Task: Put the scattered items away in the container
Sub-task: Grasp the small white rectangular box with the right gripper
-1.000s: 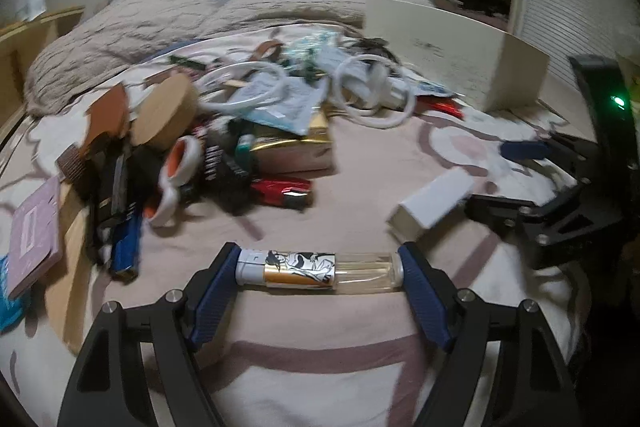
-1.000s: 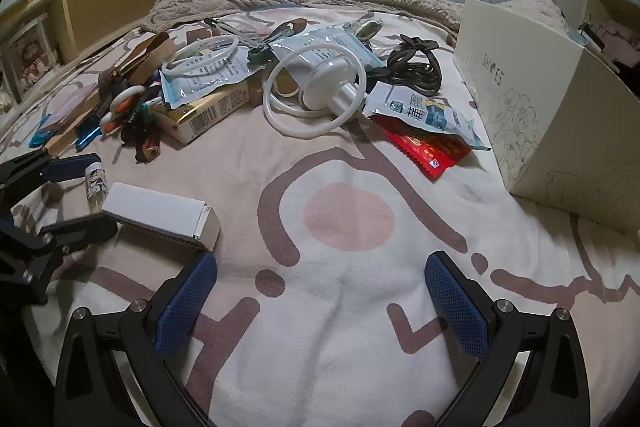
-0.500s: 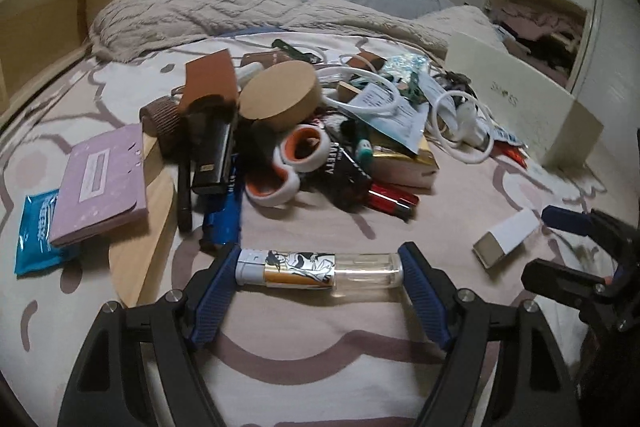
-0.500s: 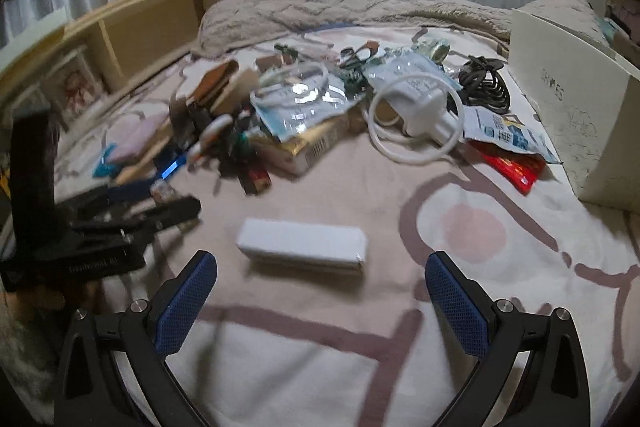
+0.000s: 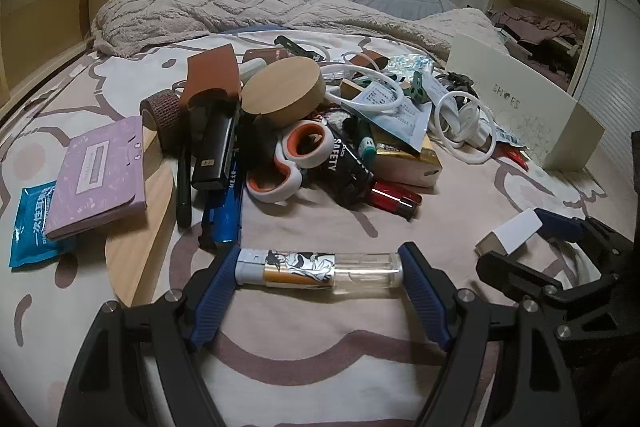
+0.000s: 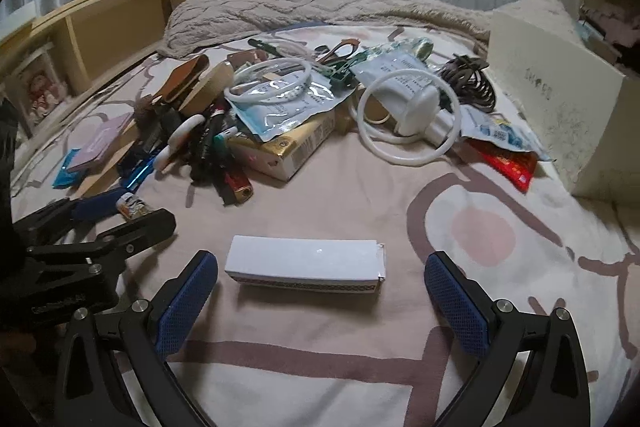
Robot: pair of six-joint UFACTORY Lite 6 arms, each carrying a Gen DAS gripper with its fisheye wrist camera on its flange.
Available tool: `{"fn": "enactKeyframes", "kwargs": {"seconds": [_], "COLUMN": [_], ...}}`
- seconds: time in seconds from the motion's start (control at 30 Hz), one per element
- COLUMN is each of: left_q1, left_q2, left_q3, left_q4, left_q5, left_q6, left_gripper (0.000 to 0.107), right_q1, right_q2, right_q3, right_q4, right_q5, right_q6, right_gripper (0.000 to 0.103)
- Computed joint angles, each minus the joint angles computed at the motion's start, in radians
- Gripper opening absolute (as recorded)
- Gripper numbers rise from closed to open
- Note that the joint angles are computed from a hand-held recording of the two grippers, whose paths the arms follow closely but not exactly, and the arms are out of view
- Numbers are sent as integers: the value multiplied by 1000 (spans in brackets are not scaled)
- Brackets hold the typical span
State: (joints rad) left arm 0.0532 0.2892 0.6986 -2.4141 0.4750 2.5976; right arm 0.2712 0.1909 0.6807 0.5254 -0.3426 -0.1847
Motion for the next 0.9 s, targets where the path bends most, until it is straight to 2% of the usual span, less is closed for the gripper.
{"fn": "enactKeyframes", "kwargs": {"seconds": [0.1,0.33,0.4,0.53,0.9], "left_q1": [0,-15,-17,-15,-19], "left_q2": [1,-3,-4,-1,-7], "left_q3": [-1,-6,-7,-6,-25], "left_q4": [-7,-54,-66,-59,-80], "left_q5": [1,-8,-8,-5,17], "left_q6": [9,54,68,62,92], "left_gripper": [80,80,80,80,85], "right_q1": [-17,-50,-64,-73,-82], "right_q2": [-3,-16,-18,-12,-1], "right_q3": [-8,-47,-62,-66,-67], "right_q4": [-27,-250,-334,-367,-434], "right_q5": [1,-45,-69,-87,-104], "right_q6": [42,276,358,402,452], "right_gripper": [94,92,85,72,69]}}
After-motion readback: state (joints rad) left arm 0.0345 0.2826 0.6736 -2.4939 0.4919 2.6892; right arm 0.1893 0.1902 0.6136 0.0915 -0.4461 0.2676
